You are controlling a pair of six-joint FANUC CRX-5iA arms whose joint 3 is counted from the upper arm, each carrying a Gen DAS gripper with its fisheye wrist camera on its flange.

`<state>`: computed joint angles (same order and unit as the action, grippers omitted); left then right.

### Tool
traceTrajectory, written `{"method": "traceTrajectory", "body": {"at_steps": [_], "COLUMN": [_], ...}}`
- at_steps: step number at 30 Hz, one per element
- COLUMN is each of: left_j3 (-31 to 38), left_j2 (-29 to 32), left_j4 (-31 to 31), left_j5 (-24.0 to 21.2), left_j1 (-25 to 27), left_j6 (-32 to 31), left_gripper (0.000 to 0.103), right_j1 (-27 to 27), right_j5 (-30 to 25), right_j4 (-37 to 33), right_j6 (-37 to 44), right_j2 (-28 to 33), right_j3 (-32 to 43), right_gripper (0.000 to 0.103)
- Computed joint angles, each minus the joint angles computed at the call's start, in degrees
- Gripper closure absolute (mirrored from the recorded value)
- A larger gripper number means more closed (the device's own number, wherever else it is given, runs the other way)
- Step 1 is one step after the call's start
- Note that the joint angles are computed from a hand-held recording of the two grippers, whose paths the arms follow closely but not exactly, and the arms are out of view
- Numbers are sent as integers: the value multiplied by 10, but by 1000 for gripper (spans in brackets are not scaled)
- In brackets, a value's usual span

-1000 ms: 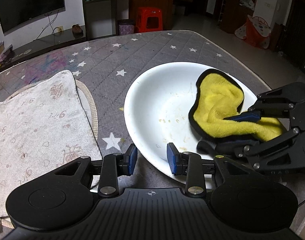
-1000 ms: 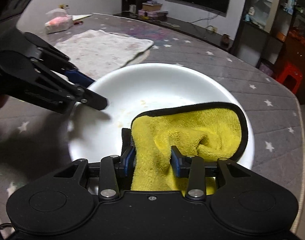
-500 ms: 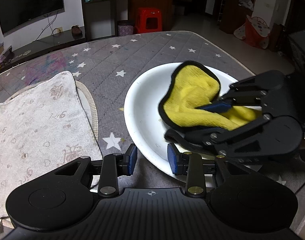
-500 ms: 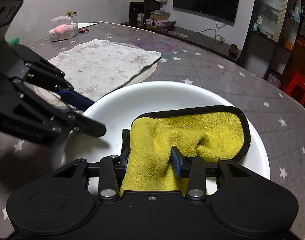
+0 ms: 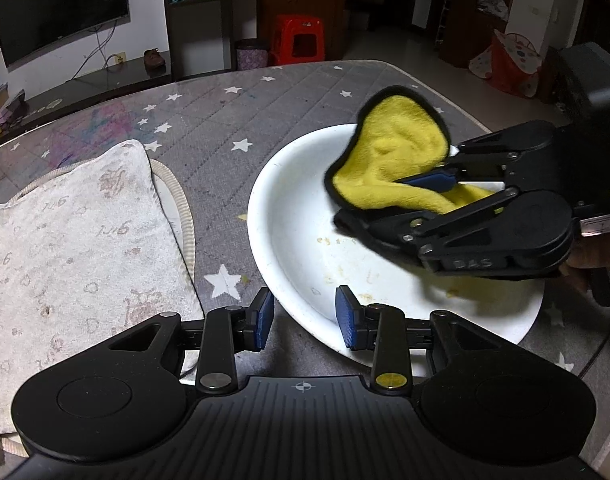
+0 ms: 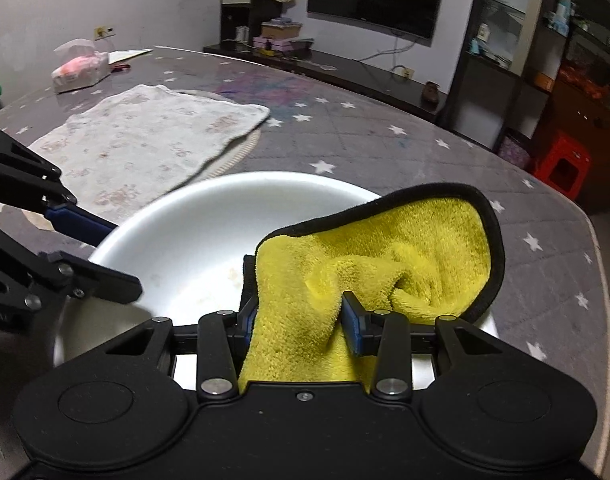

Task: Clean bowl
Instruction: 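Rub the cloth along the bowl's inner wall with the right tool while the left tool holds the rim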

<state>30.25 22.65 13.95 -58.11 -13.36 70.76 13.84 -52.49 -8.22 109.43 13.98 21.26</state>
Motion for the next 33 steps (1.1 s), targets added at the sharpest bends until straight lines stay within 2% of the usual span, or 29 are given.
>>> {"method": "traceTrajectory", "body": {"at_steps": [9,18,33], "left_j3": [3,5,14], "left_j2": [-2,-1,0], "left_j4": [-18,-25,-44], "left_j5": [2,3,-3], "left_j1": [-6,-8,-15], "left_j6": [8,10,19], "left_gripper": [67,66,64], "right_j1": [-7,-8,-1], "right_j5": [-9,-53,-21], "right_j4": [9,-29,-59], "right_j6": [-9,20,34], "right_j2": [-35,-55,-28], "right_j3": [-39,-40,-15], "right_gripper": [60,60,59]}}
